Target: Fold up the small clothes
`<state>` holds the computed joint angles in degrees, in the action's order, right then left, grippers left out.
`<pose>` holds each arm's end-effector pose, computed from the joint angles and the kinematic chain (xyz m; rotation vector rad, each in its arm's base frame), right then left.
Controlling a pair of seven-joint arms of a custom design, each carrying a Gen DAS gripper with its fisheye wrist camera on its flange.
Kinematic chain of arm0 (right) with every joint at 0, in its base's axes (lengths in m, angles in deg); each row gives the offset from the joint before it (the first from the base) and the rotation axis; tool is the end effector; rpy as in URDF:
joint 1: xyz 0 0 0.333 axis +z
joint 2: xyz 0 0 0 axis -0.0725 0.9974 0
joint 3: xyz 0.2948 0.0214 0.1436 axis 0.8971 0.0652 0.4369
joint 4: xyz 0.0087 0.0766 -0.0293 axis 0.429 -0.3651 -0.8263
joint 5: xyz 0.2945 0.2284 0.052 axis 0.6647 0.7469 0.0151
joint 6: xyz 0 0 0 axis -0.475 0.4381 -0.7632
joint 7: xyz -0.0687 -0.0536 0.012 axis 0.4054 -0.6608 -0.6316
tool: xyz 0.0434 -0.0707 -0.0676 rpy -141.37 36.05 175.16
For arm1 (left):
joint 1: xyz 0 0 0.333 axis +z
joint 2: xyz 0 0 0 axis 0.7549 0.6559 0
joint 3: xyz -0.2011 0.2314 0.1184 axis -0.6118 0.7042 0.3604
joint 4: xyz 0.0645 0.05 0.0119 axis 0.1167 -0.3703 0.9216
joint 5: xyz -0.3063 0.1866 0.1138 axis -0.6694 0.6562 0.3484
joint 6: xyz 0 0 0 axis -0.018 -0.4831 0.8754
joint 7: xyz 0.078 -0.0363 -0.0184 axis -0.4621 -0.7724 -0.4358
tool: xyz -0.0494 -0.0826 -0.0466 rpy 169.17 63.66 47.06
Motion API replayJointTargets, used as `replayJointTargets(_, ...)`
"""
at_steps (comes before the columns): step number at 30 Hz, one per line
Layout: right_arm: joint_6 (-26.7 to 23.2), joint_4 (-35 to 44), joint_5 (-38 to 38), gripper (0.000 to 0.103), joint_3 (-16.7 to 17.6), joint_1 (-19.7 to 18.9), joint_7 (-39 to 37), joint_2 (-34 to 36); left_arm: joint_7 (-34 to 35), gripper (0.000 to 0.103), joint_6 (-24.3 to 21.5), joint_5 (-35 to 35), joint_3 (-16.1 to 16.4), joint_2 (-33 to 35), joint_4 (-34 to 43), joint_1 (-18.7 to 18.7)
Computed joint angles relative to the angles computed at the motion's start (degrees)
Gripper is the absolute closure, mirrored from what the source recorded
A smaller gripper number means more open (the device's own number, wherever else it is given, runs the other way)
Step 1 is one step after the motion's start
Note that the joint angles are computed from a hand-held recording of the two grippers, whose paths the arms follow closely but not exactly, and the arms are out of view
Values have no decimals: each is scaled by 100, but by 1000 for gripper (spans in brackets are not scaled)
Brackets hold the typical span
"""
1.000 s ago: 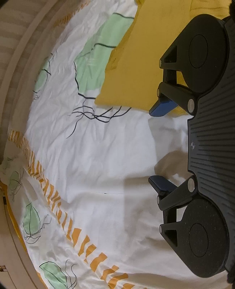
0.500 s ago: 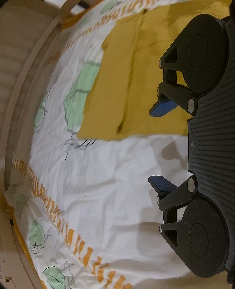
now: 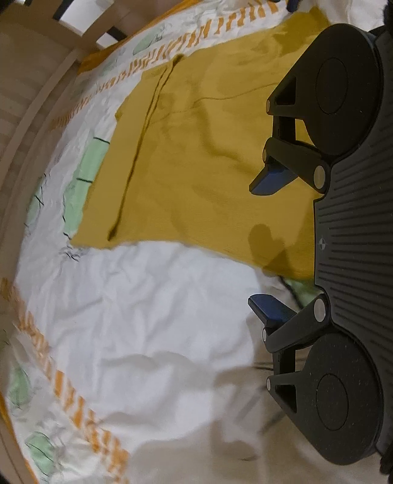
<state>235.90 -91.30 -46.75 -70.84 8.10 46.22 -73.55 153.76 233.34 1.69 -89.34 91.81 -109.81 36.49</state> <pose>0.4809 0.0470 0.4341 -1.2651 2.2538 -0.0248 0.6390 -0.2210 0.4055 -1.9185 2.0575 -0.8730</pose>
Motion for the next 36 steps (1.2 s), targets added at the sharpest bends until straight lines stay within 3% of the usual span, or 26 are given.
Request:
replayJointTargets(6,-125,-68,699,4,-142,269,-745,-100,490,32,-344,-531,-344,-177,-218,315)
replayJointTargets(19,-748,4,715,1,12,212,-1097,-109,771,32,-1047,-114,-178,-82,-25,69)
replayJointTargets(29,-1315,146,880,1,63,155,-1461,-109,853,31,-1260,-128,-186,1,98,56)
replayJointTargets(36,-1145,75,1217,1,69,179,-1580,-139,926,27,-1479,-170,-220,123,274,73)
